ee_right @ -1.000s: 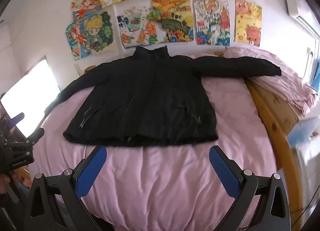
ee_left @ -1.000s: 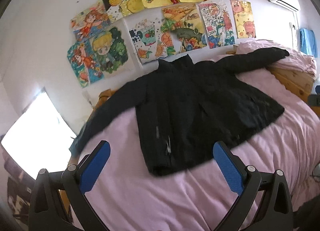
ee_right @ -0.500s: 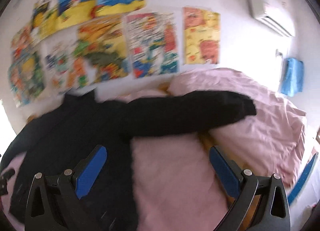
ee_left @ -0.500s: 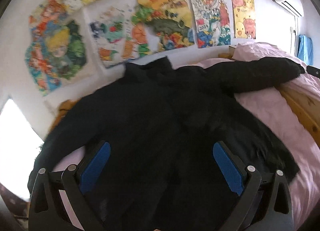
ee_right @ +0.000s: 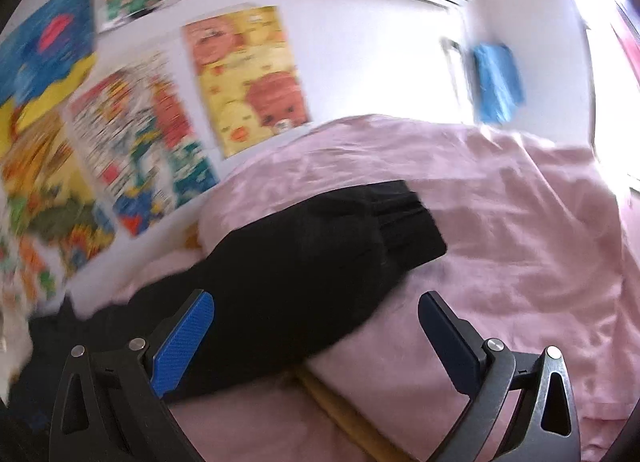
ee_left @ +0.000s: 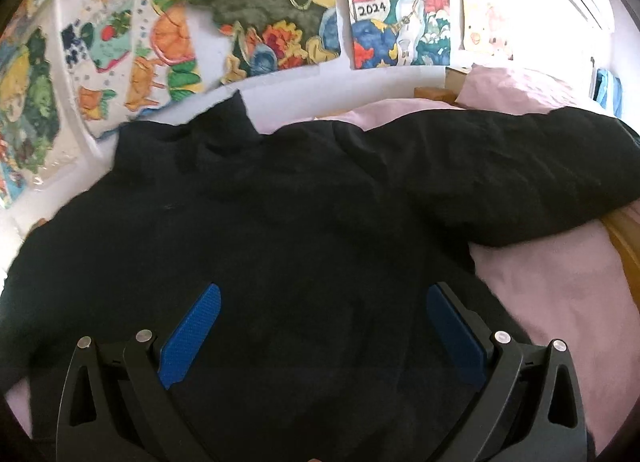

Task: Fold large clothes
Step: 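Lower the right tool to grasp the jacket sleeve cuff while the left tool approaches the body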

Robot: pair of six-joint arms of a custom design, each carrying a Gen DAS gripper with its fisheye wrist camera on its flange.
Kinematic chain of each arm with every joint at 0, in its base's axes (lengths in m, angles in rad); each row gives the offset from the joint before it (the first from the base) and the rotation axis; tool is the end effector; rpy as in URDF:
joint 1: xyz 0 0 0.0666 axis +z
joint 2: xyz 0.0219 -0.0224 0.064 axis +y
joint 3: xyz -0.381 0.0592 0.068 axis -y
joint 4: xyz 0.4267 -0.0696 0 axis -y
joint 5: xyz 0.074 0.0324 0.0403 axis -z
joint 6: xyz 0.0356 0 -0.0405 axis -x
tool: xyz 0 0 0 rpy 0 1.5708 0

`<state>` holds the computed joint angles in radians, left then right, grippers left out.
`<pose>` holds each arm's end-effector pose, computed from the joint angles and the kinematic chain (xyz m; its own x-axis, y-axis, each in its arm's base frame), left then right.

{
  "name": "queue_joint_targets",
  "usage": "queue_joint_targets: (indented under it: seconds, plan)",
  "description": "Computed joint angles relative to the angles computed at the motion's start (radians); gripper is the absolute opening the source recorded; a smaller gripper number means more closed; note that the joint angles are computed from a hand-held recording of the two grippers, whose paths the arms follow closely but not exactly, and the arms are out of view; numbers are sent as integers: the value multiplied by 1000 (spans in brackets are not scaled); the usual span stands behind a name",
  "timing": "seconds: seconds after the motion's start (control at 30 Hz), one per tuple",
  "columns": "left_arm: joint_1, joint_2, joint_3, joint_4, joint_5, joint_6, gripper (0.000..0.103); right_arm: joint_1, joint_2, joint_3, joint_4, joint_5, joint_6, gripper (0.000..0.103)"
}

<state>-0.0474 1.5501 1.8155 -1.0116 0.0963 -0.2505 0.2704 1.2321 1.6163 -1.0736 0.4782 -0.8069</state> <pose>0.5732 -0.0310 0.5504 -0.6278 0.2768 -0.7275 0.2821 0.9520 0.1188 0.4250 0.1004 0.6052 -0.3482 0.5688 -0.7451 0.5153 0.7801 0.3547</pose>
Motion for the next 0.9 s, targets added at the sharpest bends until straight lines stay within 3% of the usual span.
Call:
queue_joint_targets:
  seconds: [0.2,0.37,0.4,0.47,0.57,0.63,0.73,0.9]
  plan:
    - [-39,124,106,-50,2,45,101,-66,17,-24,6,-18,-97,90]
    - [-47,187,141,-122,-18,31,101,-93,11,-51,57,-25,-99,59]
    - [-43,194,142,-127,-10,34,101,-98,11,-54,67,-34,-101,57]
    - [-35,207,151,-144,7,40,101,-99,4,-69,96,-30,-102,38]
    - [-26,205,147,-145,15,39,101,-96,-9,-86,148,-42,-80,18]
    - [-15,191,144,-149,18,44,101,-84,-23,-96,193,-35,-63,15]
    - [27,172,154,-174,82,56,101,-45,-37,-83,268,-6,7,14]
    - [138,118,173,-253,176,11,101,91,-6,11,424,10,225,14]
